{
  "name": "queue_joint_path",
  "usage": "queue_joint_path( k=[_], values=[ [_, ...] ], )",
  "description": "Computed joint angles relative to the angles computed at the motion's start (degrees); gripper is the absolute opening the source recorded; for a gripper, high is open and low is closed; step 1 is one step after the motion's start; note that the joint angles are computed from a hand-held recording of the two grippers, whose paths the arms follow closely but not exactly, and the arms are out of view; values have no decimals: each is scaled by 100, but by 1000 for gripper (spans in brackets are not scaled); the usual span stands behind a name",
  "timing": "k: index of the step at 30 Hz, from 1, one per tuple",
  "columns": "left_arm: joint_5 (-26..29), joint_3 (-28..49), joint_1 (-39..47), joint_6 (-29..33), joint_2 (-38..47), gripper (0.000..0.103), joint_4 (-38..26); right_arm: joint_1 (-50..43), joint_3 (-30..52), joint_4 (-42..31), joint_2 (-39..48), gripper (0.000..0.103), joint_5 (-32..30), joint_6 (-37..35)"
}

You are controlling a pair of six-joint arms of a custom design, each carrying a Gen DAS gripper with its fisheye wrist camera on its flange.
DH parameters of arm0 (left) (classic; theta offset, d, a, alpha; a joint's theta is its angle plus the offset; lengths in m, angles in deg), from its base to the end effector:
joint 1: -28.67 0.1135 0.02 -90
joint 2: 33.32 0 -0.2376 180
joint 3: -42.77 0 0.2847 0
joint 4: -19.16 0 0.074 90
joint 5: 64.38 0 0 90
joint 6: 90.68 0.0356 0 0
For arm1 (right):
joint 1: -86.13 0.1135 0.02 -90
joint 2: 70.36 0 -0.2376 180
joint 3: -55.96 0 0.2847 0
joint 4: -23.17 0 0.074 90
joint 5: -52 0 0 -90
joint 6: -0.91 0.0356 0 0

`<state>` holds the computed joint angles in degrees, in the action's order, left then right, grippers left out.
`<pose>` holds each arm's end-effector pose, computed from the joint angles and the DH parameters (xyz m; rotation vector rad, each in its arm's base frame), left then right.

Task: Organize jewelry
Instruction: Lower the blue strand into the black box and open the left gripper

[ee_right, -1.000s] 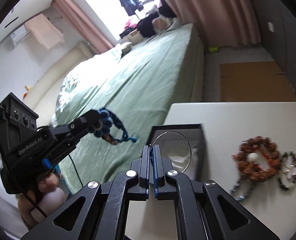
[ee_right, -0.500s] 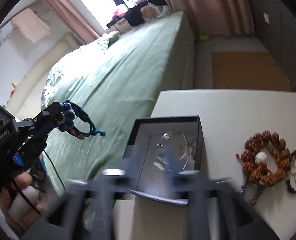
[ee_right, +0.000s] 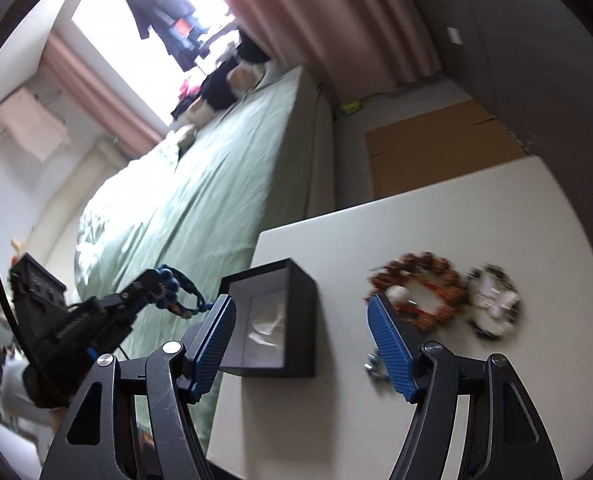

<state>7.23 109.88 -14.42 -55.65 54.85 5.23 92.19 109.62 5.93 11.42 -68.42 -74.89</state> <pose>0.2752 -0.2421 0.1869 -0.4138 2.1778 -0.6340 0.3071 0.0507 0.1400 -0.0948 2.3611 0.7981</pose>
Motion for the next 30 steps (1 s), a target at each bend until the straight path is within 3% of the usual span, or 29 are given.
queue_joint_path(
  k=[6, 8, 9, 10, 11, 23, 27, 30],
  values=[
    [53, 601, -70, 36, 686, 14, -223, -627, -153, -26, 76, 71, -370, 41],
    [240, 797, -41, 27, 879, 30, -305, -722, -101, -23, 153, 71, -472, 45],
    [382, 906, -12, 15, 989, 52, -347, -771, -75, -46, 175, 71, -536, 22],
    [368, 941, -27, -34, 1045, 68, -326, -794, -67, -69, 177, 71, -572, 2],
    [246, 878, -71, -55, 1027, 70, -191, -839, -30, -117, 184, 71, -617, -37],
    [23, 1125, -411, -27, 1135, 71, -391, -1677, -33, -589, 38, 71, -854, -521],
    [-11, 1342, -559, -21, 1284, 80, -583, -1867, 10, -859, 27, 71, -716, -739],
    [-59, 1510, -683, -6, 1411, 81, -676, -2016, 38, -1041, 17, 71, -643, -883]
  ],
)
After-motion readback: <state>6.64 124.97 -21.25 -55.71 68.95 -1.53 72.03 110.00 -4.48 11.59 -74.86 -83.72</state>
